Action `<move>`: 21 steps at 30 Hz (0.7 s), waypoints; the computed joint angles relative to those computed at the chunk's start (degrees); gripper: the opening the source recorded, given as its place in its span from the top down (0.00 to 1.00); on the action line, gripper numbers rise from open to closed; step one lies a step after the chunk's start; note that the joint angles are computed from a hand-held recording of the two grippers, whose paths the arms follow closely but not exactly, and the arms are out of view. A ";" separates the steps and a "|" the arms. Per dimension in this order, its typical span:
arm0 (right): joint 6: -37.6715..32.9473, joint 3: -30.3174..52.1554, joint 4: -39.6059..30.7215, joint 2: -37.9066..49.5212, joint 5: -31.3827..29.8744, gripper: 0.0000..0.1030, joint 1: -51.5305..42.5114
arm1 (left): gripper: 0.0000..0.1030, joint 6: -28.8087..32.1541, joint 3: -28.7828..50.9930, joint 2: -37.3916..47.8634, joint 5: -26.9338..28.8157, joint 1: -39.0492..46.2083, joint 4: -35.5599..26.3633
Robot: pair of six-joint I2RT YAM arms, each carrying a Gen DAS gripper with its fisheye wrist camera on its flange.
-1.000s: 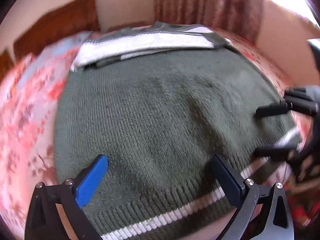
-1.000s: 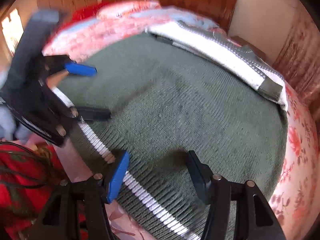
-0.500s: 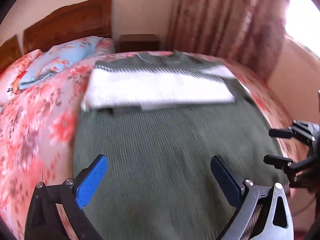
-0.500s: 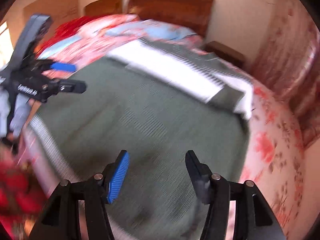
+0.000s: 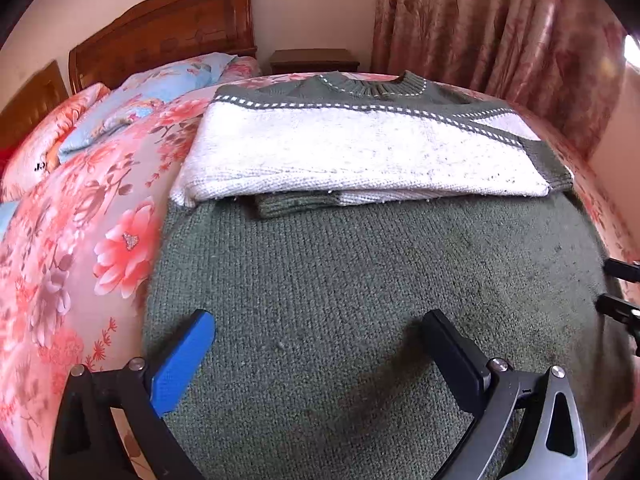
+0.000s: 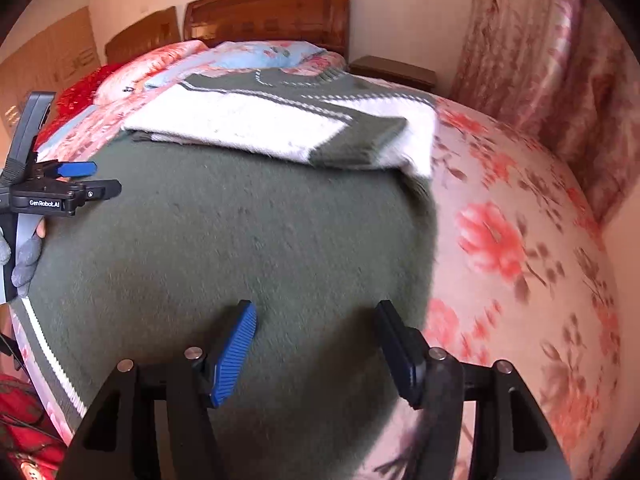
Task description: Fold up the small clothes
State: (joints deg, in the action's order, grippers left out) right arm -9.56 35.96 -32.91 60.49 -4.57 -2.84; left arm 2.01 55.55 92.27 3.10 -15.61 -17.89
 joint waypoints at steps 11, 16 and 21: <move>11.93 3.59 5.39 8.09 8.16 0.39 24.94 | 0.00 0.23 0.58 0.91 0.53 0.50 0.30; 9.20 1.32 4.80 5.41 6.22 0.39 22.51 | 0.00 -0.10 0.42 0.64 0.33 0.16 0.22; 6.93 -1.37 -1.30 -2.30 4.51 0.39 17.11 | 0.00 -0.15 0.45 0.69 0.26 0.10 0.26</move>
